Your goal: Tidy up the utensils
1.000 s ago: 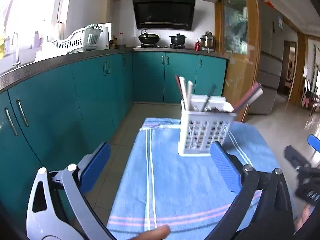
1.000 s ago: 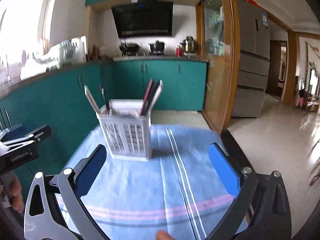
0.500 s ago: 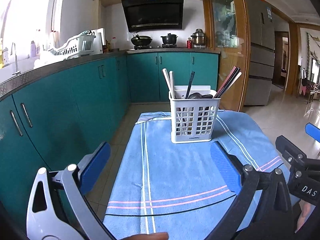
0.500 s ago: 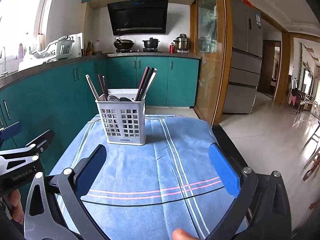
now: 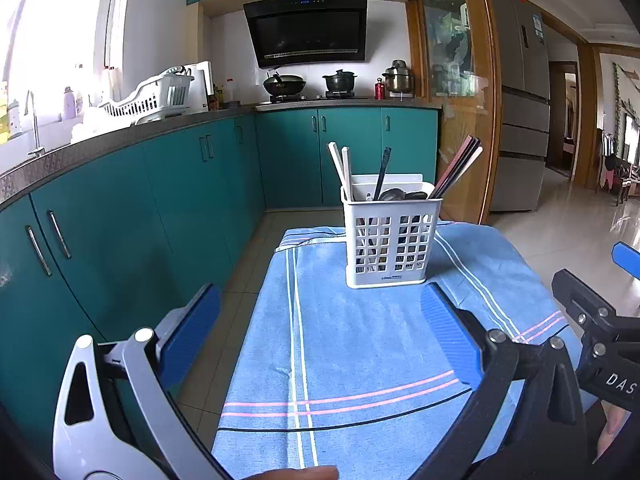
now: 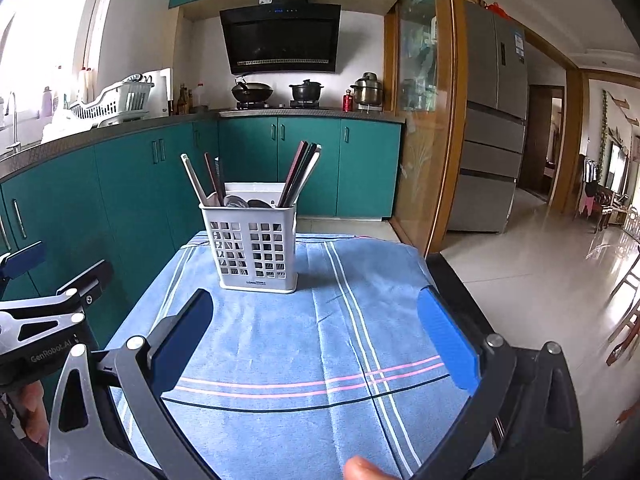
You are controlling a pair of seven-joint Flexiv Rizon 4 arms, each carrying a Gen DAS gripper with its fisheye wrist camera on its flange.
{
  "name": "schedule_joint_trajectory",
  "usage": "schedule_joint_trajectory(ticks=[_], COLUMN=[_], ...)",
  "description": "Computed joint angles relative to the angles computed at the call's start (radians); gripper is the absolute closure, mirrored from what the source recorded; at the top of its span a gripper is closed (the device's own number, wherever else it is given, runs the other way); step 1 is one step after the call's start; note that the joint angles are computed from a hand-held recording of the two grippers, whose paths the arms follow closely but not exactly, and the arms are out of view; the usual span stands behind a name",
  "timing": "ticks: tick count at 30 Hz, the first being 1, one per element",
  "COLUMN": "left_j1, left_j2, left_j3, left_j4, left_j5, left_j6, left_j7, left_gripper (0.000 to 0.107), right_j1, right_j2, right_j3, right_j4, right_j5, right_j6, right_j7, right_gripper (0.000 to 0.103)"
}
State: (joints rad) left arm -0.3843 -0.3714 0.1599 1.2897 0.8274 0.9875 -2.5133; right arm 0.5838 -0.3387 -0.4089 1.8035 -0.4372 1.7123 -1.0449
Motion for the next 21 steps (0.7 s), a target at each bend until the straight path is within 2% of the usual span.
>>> schedule_joint_trajectory(ticks=[11, 18, 21], left_j1=[-0.001, 0.002, 0.002], left_j2=[-0.005, -0.006, -0.005], left_j3=[0.0, 0.001, 0.002], left_j4=[-0.005, -0.003, 0.0], left_j5=[-0.001, -0.007, -0.007], left_j6=[-0.001, 0.002, 0.004], left_j7=[0.007, 0.016, 0.016], left_gripper=[0.008, 0.008, 0.008], right_j1=[0.0, -0.047, -0.042], right_j2=[0.001, -0.004, -0.003], right_j3=[0.002, 0.06, 0.053], right_j4=[0.003, -0.013, -0.01], right_j5=[0.003, -0.004, -0.011], right_j6=[0.0, -0.014, -0.011], right_j7=[-0.002, -0.008, 0.001], right_gripper=[0.003, 0.003, 0.003])
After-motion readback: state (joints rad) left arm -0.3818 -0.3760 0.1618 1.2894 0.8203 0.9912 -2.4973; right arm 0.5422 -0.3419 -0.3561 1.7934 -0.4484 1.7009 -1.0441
